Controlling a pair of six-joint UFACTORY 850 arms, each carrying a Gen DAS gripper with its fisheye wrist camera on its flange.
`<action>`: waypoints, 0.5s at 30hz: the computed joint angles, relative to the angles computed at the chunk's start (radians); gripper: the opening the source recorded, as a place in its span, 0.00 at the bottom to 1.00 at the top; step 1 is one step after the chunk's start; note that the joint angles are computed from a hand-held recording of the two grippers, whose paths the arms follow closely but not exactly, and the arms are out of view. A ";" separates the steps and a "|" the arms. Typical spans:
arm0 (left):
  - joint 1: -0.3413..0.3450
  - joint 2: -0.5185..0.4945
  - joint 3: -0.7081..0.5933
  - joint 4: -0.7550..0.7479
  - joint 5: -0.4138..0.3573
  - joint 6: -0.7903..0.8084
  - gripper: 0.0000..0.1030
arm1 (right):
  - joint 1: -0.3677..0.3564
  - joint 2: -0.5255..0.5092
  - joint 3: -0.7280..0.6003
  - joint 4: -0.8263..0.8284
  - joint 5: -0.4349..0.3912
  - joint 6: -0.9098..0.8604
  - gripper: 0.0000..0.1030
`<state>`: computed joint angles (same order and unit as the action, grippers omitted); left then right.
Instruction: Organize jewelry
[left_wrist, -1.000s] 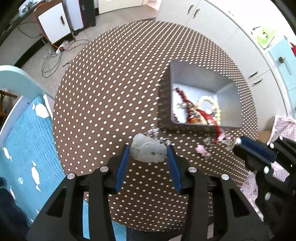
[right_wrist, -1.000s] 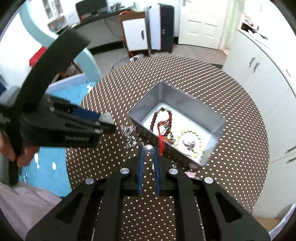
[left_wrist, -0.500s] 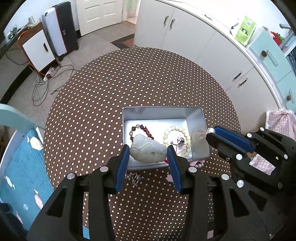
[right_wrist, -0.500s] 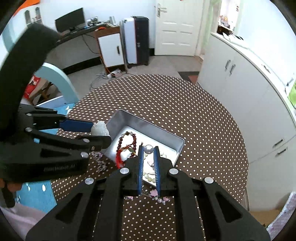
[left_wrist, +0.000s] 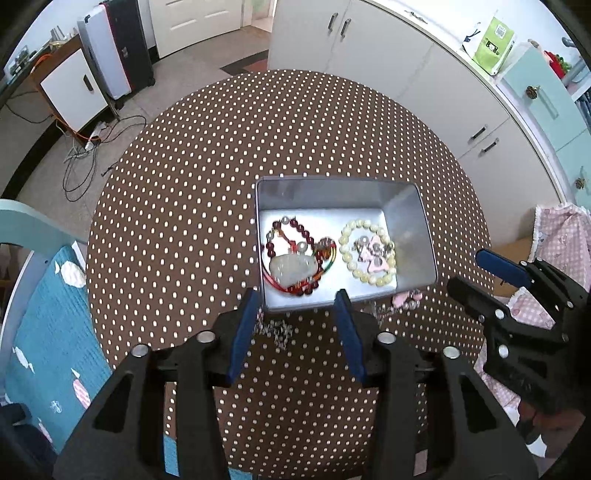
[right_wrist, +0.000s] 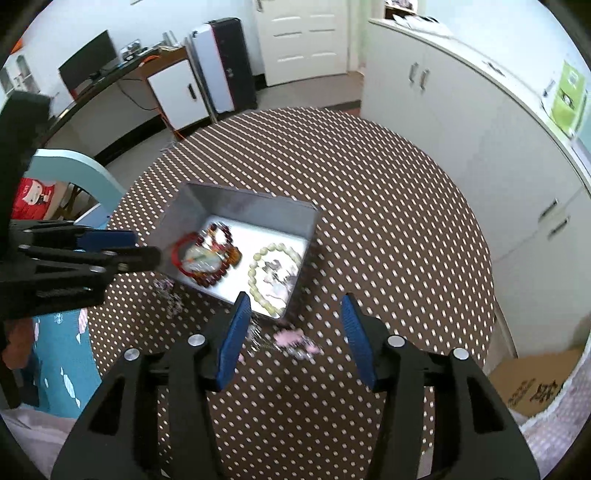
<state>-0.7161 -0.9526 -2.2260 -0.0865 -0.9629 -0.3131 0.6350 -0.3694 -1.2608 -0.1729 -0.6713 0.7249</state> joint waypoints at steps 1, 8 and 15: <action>-0.001 0.015 0.026 -0.003 0.009 -0.001 0.49 | -0.003 0.004 0.007 0.011 0.000 -0.003 0.48; 0.000 0.066 0.149 -0.008 0.023 -0.038 0.50 | -0.013 0.029 0.064 0.195 0.062 -0.141 0.48; 0.014 0.061 0.212 -0.007 0.073 -0.083 0.50 | 0.005 -0.025 0.055 0.433 0.095 -0.406 0.40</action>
<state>-0.7024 -0.8921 -2.0138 -0.0939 -0.8894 -0.3958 0.6401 -0.3944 -1.2060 0.2596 -0.5765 0.3186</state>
